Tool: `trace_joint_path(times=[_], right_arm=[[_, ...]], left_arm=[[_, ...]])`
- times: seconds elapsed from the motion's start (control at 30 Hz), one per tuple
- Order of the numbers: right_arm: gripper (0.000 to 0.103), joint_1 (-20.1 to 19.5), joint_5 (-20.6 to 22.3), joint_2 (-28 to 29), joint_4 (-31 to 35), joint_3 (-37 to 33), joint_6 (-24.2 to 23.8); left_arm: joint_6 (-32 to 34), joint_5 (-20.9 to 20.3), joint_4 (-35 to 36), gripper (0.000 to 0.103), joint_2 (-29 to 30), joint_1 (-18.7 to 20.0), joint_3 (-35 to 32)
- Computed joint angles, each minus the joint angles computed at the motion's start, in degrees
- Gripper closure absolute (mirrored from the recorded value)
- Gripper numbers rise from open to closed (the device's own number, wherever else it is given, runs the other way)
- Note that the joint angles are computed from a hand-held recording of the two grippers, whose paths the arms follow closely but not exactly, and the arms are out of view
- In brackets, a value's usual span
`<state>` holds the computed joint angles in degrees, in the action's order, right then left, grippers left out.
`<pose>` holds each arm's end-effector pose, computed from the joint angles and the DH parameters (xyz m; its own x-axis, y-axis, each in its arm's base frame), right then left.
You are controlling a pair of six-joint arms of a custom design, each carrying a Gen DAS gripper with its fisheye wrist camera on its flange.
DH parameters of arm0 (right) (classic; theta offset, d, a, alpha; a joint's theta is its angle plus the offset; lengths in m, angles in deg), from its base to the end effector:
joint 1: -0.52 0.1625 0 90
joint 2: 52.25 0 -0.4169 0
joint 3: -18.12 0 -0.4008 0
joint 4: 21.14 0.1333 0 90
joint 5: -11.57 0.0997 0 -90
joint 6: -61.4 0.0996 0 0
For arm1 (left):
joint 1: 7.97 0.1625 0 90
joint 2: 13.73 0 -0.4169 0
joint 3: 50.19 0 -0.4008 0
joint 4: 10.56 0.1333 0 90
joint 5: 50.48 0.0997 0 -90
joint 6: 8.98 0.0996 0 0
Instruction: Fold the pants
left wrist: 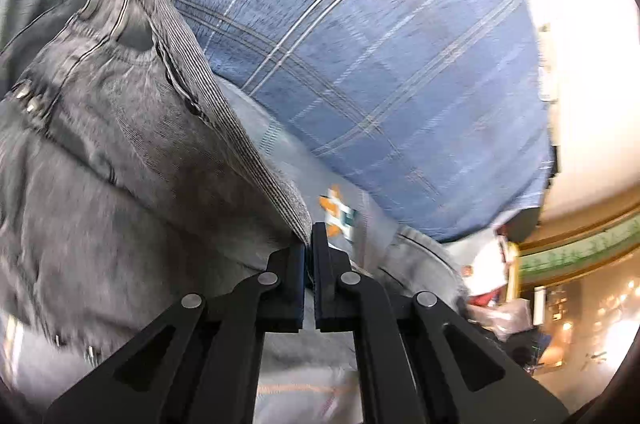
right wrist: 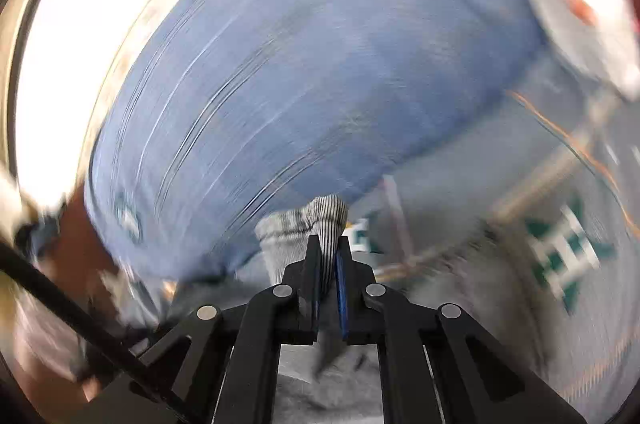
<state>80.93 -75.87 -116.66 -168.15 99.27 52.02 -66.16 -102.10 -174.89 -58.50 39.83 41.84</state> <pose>0.0185 -0.7174 0.4116 -0.9973 0.0135 0.0717 -0.0359 0.7648 -0.6433 -0.3205 -0.6439 0.1376 -0.9203 -0.3824 0.0828 -0.3233 0.6241 -0.7113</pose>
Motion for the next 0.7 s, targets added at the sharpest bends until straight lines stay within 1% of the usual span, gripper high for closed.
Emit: trace_joint_path(times=[0.03, 0.07, 0.1, 0.13, 0.17, 0.2, 0.23, 0.3, 0.33, 0.37, 0.4, 0.43, 0.47, 0.5, 0.53, 0.57, 0.6, 0.63, 0.67, 0.7], right_arm=[[0.098, -1.33, -0.40, -0.80, -0.03, 0.66, 2.30], [0.098, -1.74, -1.59, -0.77, 0.10, 0.76, 3.11], [0.098, -2.16, -5.18, -0.85, 0.20, 1.40, 4.14], [0.098, -2.29, -9.05, -0.48, 0.89, 1.62, 4.98], [0.098, -2.73, -11.77, -0.55, 2.51, 1.84, 5.92], [0.098, -3.25, -13.76, -0.31, 4.72, 1.71, 7.34], [0.098, -3.77, -14.34, -0.20, 6.49, 1.70, 8.21], [0.099, -4.51, -12.68, -0.75, 8.71, 1.33, 7.28], [0.099, -4.90, -10.10, -1.48, 7.78, 1.81, 6.12], [0.100, -5.02, -7.34, -2.57, 5.75, 2.71, 4.70], [0.100, -5.33, -3.55, -4.17, 2.25, 4.30, 2.67], [0.100, -5.54, -0.85, -5.45, -0.29, 5.59, 1.64], [0.100, -5.39, 0.77, -6.74, -2.64, 6.82, 0.00], [0.100, -4.99, -0.01, -7.16, -3.50, 7.27, -1.85], [0.100, -4.36, -2.67, -7.06, -3.40, 7.22, -2.73], [0.100, -3.68, -7.73, -6.21, -1.89, 6.55, -3.52], [0.100, -3.20, -12.94, -4.87, 0.21, 5.47, -3.39], [0.099, -2.94, -17.50, -3.68, 3.12, 4.24, -2.98], [0.099, -3.42, -21.18, -1.82, 8.44, 2.43, -2.01], [0.099, -4.05, -22.46, -0.44, 13.36, 0.88, -0.37]], left_arm=[[0.02, 0.72, -0.27, 0.102, 0.04, -0.78, 0.80], [-0.20, 0.66, -0.50, 0.102, 0.35, -1.45, 1.78], [-1.01, 0.50, 0.40, 0.102, 0.86, -1.84, 2.32], [-2.99, 0.59, 3.71, 0.102, 1.90, -2.21, 2.43], [-5.03, 0.74, 5.86, 0.102, 2.56, -2.39, 2.82], [-7.94, 0.71, 7.94, 0.102, 3.25, -2.48, 3.45], [-9.14, 0.37, 8.89, 0.102, 3.72, -2.40, 3.71], [-9.89, -0.79, 8.65, 0.102, 4.24, -2.35, 4.26], [-8.67, -0.54, 5.54, 0.102, 4.12, -2.58, 4.84], [-6.72, 0.87, 1.89, 0.102, 3.85, -3.18, 5.48], [-5.18, 2.63, -0.57, 0.102, 4.21, -3.81, 5.22], [-2.59, 4.96, -3.98, 0.102, 4.34, -4.66, 5.52], [-0.24, 6.54, -5.44, 0.102, 4.43, -5.39, 5.28], [1.25, 7.10, -4.51, 0.102, 4.82, -5.69, 4.54], [1.10, 6.82, -1.17, 0.102, 5.27, -5.44, 3.75], [-0.87, 5.70, 3.69, 0.102, 5.52, -5.02, 3.04], [-3.56, 3.73, 8.74, 0.102, 5.64, -4.28, 2.27], [-5.59, 1.80, 13.13, 0.102, 5.91, -3.57, 1.16], [-7.89, -0.31, 17.74, 0.102, 6.36, -2.69, 0.05], [-9.66, -1.23, 19.95, 0.102, 6.66, -2.30, -0.27]])
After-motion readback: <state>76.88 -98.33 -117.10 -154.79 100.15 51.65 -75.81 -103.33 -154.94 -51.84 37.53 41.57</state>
